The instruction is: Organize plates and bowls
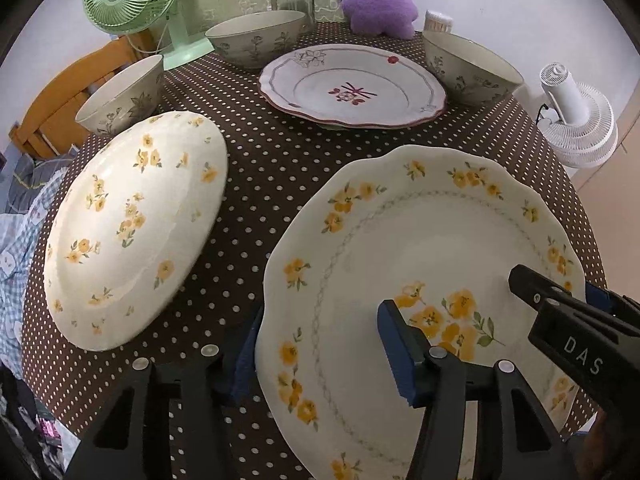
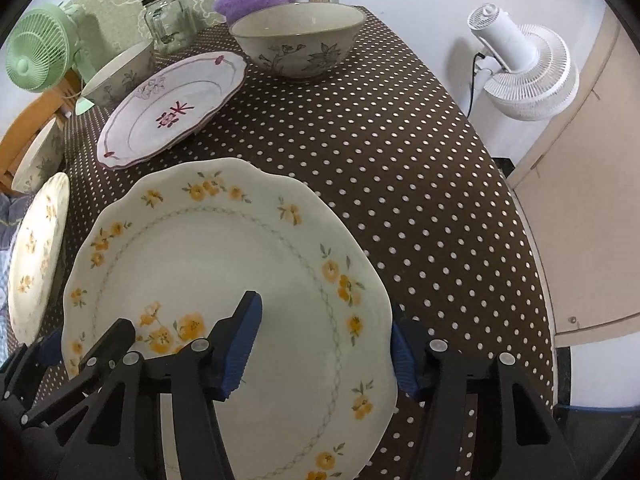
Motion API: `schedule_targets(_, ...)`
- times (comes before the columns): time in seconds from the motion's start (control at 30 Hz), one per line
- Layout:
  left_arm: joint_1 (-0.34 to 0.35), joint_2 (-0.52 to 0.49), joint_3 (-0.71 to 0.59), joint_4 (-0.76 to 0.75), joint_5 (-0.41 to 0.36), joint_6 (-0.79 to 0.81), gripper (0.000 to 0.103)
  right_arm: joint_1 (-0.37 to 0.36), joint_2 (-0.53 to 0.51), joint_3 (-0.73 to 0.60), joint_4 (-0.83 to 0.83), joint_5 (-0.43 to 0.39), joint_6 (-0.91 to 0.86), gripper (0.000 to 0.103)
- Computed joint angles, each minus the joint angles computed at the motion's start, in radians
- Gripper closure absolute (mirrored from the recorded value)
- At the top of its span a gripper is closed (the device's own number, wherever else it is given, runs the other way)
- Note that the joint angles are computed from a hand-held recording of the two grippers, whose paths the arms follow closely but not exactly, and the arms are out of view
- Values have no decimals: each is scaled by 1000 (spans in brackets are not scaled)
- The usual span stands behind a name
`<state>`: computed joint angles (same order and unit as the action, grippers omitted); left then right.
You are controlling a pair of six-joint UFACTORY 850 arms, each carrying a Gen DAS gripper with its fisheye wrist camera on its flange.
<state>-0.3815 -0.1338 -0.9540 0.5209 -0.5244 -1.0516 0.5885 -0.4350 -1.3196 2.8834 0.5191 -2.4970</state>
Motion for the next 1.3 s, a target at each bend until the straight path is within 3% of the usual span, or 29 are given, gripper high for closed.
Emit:
schedule_targets(0.5, 16, 2, 5, 17, -22, -37, 44, 21, -42, -59, 0, 9, -27, 40)
schedule_targets(0.63, 2, 18, 8, 72, -37, -97, 29, 12, -29, -42, 42, -19, -65, 38)
schedule_targets(0.73, -4, 28, 5, 86, -57, -113, 25, 8, -10, -29, 32, -38, -64, 29)
schedule_targets(0.93, 1, 76, 10, 133, -76, -161, 17, 9, 32, -19, 33, -82, -81, 24)
schedule_targets(1.2, 68, 135, 39, 143, -32, -76, 15, 72, 39, -59, -96, -76, 47, 24)
schedule_targets(1.3, 119, 158, 57, 84, 4, 35, 15, 107, 25, -87, -166, -43, 149, 24)
